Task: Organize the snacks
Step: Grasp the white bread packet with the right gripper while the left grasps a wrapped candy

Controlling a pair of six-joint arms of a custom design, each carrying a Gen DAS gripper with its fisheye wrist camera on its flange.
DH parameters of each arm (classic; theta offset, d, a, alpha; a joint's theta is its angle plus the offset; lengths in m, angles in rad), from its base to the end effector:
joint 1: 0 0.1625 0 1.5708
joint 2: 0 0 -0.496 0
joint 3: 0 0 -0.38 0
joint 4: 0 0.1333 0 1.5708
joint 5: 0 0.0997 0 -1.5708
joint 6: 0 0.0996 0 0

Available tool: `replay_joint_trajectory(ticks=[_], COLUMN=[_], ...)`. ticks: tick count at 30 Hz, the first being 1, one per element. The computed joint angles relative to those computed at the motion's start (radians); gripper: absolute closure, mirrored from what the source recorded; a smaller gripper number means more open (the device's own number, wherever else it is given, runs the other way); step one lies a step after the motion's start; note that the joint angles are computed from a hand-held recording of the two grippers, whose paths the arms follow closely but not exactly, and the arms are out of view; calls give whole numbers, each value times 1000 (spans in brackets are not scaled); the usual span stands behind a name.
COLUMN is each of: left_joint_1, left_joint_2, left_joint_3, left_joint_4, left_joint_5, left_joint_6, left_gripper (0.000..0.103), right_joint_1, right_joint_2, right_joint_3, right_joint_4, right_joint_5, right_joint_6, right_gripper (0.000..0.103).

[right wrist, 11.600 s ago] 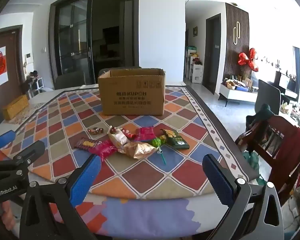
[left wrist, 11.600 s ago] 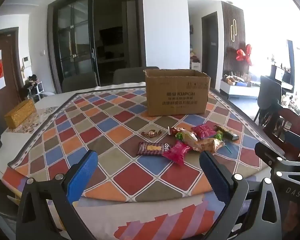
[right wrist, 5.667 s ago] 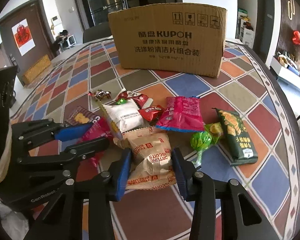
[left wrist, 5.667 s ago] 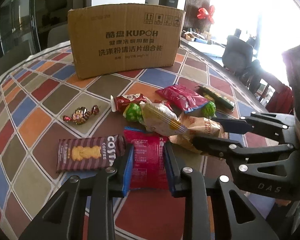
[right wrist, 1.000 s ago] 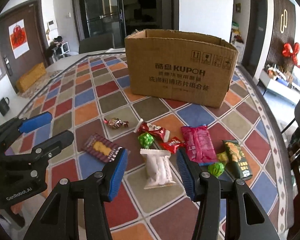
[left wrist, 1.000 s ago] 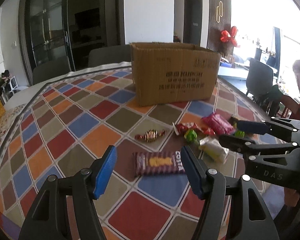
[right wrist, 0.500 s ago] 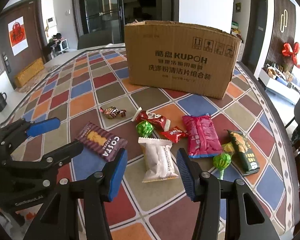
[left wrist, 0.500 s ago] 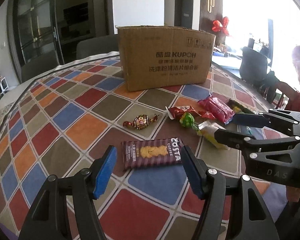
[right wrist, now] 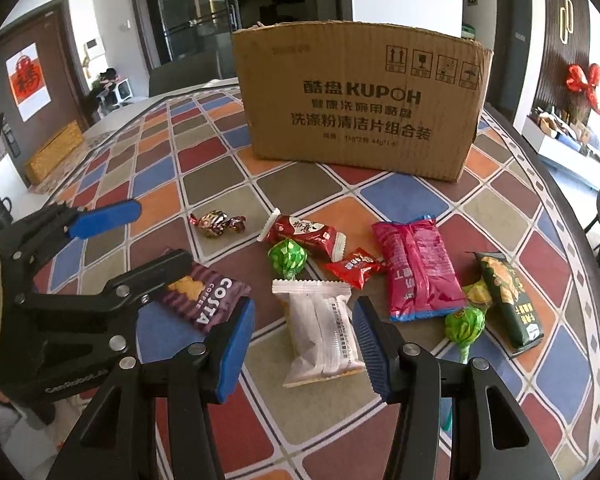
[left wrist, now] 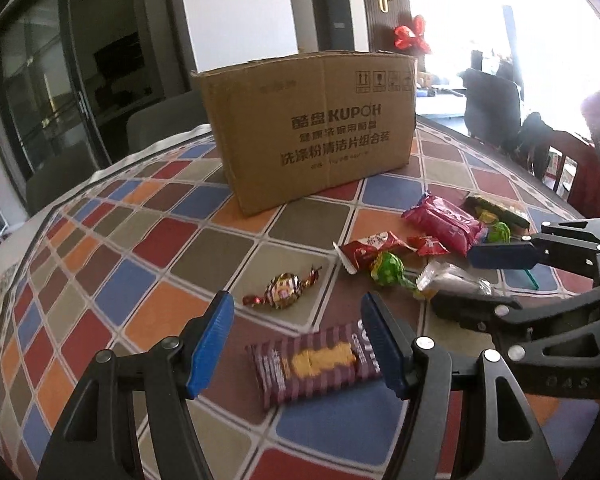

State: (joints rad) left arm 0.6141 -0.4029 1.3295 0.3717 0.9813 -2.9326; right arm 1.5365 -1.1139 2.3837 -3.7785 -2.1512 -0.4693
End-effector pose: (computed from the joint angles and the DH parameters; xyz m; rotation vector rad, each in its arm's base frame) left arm -0.3904 -0.5061 -0.0534 1.3517 2.2486 -0.6252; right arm 0.0629 -0.4600 0.2758 0.1503 -2.2287 0.9194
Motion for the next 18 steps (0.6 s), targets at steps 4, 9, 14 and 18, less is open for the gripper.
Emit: replay_joint_trajectory(ticks=[4,9,14,18], left_joint_1=[16,38,49,54], left_joint_2=[24,55,83,106], left_joint_3=[-43,-102,-147,-184], left_joint_4=[23,66,109,148], left_joint_5=[15,21,24,30], left_joint_6=[19,20,24,20], left_gripper=[38,44,51,55], right_joint_1=[-2,-5,-16,-23], right_joint_2=[4,19,27,25], right_joint_3=[-4,-7,-18,-24], right_joint_4=[3,-22,-3,5], right_joint_5=[-6,-20,-19,-7], right_joint_6=[21,35,52,62], right_gripper=[51,51,51,57])
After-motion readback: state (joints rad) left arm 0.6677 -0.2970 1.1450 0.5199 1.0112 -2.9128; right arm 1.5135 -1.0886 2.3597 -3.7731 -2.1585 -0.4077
